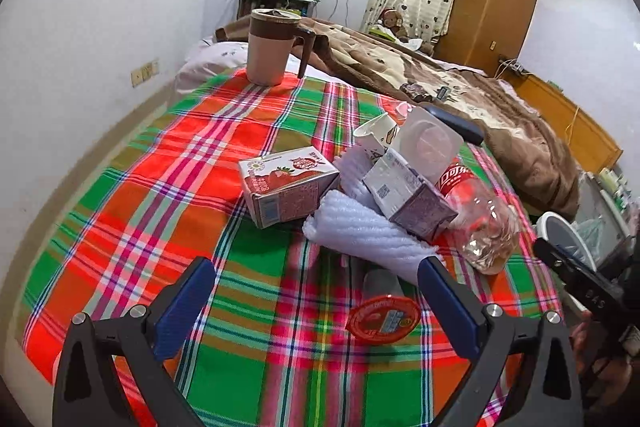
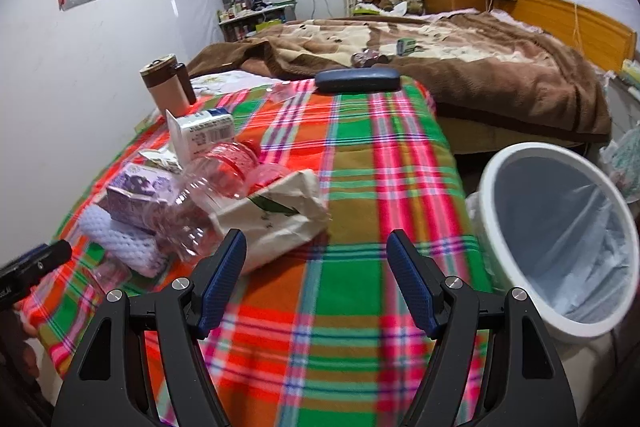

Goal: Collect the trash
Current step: 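Move the right gripper toward the clear Coca-Cola bottle, then close the right gripper around the clear Coca-Cola bottle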

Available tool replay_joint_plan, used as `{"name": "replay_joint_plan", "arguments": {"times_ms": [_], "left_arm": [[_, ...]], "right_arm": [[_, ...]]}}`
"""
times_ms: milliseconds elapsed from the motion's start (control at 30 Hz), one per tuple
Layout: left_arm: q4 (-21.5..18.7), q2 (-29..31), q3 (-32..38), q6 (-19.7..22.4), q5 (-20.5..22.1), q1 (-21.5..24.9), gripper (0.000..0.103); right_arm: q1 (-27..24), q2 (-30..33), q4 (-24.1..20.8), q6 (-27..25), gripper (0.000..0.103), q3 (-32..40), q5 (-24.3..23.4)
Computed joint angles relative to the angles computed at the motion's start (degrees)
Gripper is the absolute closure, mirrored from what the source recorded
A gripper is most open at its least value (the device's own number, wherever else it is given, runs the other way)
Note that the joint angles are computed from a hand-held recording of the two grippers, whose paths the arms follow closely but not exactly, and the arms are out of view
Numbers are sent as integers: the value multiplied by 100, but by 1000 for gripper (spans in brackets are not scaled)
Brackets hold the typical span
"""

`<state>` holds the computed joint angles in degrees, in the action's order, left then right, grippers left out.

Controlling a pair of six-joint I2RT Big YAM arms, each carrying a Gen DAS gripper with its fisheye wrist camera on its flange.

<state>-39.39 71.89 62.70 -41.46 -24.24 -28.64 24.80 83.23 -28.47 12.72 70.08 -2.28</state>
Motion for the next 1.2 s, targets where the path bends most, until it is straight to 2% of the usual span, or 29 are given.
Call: {"name": "replay_joint_plan", "arguments": {"times_ms": [100,200,300,400,533,600,900,967,1067,1200], "left_arm": [[27,37,38,92,173,66,3],[82,94,45,172,454,113,3],[-18,249,119,267,561,7,4],[49,342,112,270,769,-87,6],[-23,509,193,230,865,-118,12],[-30,534,190,171,932,-88,16],[-10,608,202,-93,1161,108,17],[-66,630,226,-81,1110,110,24],[-78,604,204,-41,1134,83,24],[56,521,122,-87,1185,45,25]], "right_arm": [[11,32,-51,36,29,56,-76],[83,-36,87,-29,29,17,-26],[139,-39,184,-95,29,54,-34],[173,67,113,-70,29,261,-154],[220,328,-191,-125,29,718,-464],[258,504,-411,-169,29,981,-471],[340,1290,-1516,-52,29,1971,-706],[328,1330,-1533,-1,29,1994,-843],[337,1320,-1533,10,30,1965,-831],[383,1309,-1529,-64,35,1931,-871]]}}
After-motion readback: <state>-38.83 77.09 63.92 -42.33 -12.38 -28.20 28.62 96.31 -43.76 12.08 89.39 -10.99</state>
